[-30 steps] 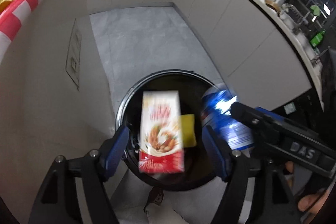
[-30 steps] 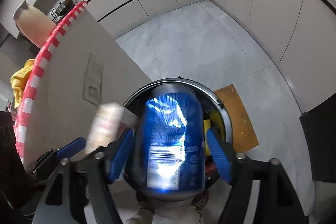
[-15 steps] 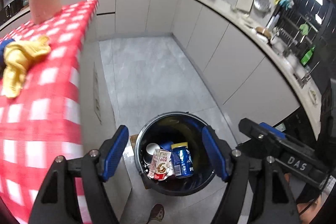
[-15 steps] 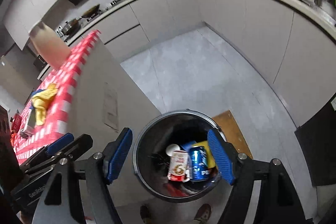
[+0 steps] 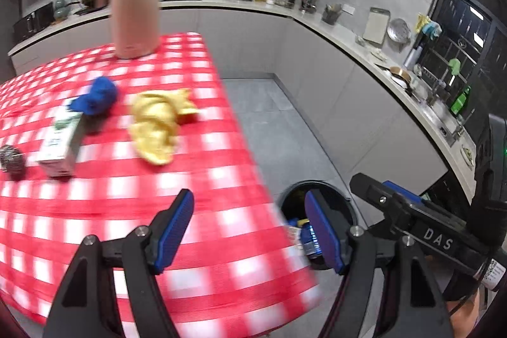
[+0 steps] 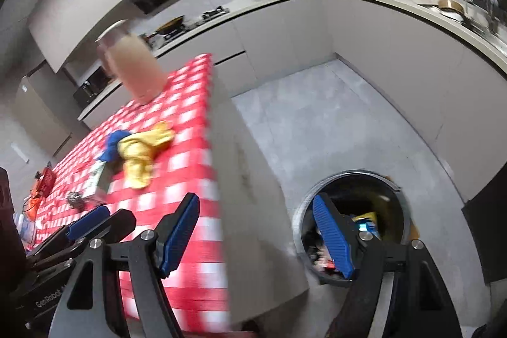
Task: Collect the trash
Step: 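Return both tools from the bin to the table, then grasp the white milk carton with left tool while right tool grasps yellow cloth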
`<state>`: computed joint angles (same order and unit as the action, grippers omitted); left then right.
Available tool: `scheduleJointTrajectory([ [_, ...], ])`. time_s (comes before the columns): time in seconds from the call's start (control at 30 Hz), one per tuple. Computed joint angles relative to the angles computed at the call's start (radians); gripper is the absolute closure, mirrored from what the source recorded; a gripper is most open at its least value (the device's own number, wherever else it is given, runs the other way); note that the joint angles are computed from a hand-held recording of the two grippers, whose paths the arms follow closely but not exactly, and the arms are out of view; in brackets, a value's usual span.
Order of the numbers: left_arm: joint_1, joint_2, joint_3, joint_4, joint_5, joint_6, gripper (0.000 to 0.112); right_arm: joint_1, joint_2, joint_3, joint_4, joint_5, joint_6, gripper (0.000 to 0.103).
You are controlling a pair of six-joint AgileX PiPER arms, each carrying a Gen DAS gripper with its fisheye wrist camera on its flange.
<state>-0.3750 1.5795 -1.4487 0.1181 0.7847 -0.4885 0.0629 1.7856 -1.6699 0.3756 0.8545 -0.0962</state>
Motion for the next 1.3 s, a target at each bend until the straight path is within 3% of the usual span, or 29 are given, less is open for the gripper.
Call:
scheduleJointTrajectory([
  [0.27, 0.298, -0.144, 0.154, -0.224, -0.033, 0.374, 0.038, 0.317, 0.021, -0.049, -0.242, -0.081, 0.346, 0.027],
  [0.5, 0.529, -0.169, 0.186, -0.395, 0.005, 0.645, 0.038, 0.497, 0.097, -0.159, -0.396, -0.065, 0.577, 0.027],
  [0.73, 0.658, -0.156, 0.189, -0.461, 0.024, 0.714, 0.038, 0.572, 0.221, -0.388, -0.443, 0.071, 0.594, 0.027],
  [0.87, 0.694, -0.141, 0.191, -0.453, 0.005, 0.701, 0.038, 0.574, 0.288, -0.492, -0.415, 0.107, 0.547, 0.027],
  [1.3, 0.662, -0.073, 0.136, -0.344, -0.034, 0.565, 0.038, 0.518, 0.461, -0.789, -0.308, 0.222, 0.424, 0.027],
])
